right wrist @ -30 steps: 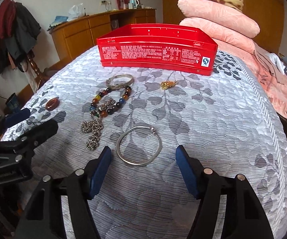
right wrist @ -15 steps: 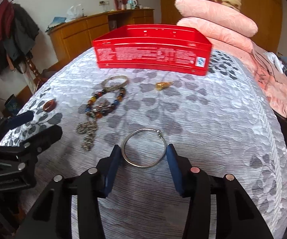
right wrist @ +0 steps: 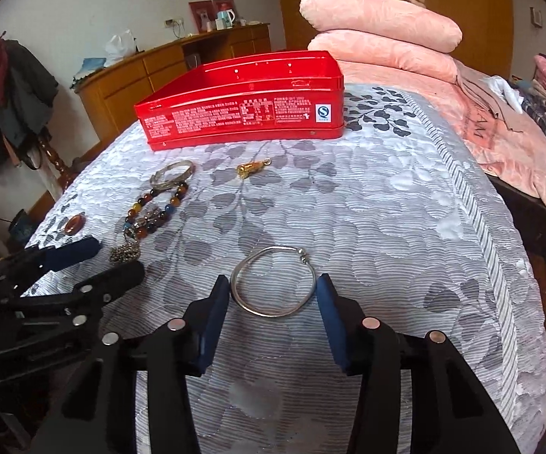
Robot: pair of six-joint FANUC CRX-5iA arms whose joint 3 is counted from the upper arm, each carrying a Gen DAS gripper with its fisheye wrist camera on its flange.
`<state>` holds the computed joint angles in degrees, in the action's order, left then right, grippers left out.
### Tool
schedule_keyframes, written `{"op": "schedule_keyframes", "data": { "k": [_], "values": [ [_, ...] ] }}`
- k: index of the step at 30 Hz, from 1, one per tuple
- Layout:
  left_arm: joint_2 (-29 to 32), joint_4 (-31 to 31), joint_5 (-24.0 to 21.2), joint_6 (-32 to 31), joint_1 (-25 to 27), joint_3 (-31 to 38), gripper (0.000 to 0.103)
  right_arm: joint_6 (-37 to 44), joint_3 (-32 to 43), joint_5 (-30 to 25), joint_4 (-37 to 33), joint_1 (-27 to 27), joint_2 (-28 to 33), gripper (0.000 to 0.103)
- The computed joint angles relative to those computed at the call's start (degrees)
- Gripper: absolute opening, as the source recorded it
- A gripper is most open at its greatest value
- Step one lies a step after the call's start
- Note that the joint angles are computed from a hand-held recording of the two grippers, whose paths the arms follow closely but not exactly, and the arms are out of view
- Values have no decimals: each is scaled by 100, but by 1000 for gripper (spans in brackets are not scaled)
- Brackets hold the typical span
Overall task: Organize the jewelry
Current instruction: 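Grasp the multicolour bead bracelet with silver chain using the left tool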
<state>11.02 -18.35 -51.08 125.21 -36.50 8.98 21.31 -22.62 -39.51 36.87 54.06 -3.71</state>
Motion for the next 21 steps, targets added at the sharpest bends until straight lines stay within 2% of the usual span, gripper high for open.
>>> {"op": "schedule_keyframes", "data": {
  "k": [1, 2, 4, 5, 6, 8, 13, 20, 21],
  "values": [
    [21, -69, -26, 55, -26, 37, 61, 12, -8, 39, -15, -13, -3, 47],
    [26, -73, -24, 47, -24, 45, 50, 19, -13, 57, -25, -17, -11, 47],
    [41, -143, -67, 94, -44, 85, 45, 38, -22, 99, -49, -30, -18, 47],
    [35, -173, -60, 116, -52, 83, 35, 48, -26, 109, -55, -30, -22, 47],
    [-4, -78, 51, 60, -13, 6, 21, 63, -27, 111, -61, -31, -23, 47],
    [-116, 231, 300, -70, 113, -211, 20, 91, -10, 88, -65, -20, -8, 48],
    [-309, 497, 479, -216, 220, -486, 20, 121, 31, 35, -95, -7, 23, 48],
    [-205, 480, 475, -293, 230, -396, 23, 278, 194, -207, -112, 39, 158, 49],
    [-194, 456, 484, -287, 226, -385, 21, 295, 215, -246, -104, 47, 179, 49]
  ]
}}
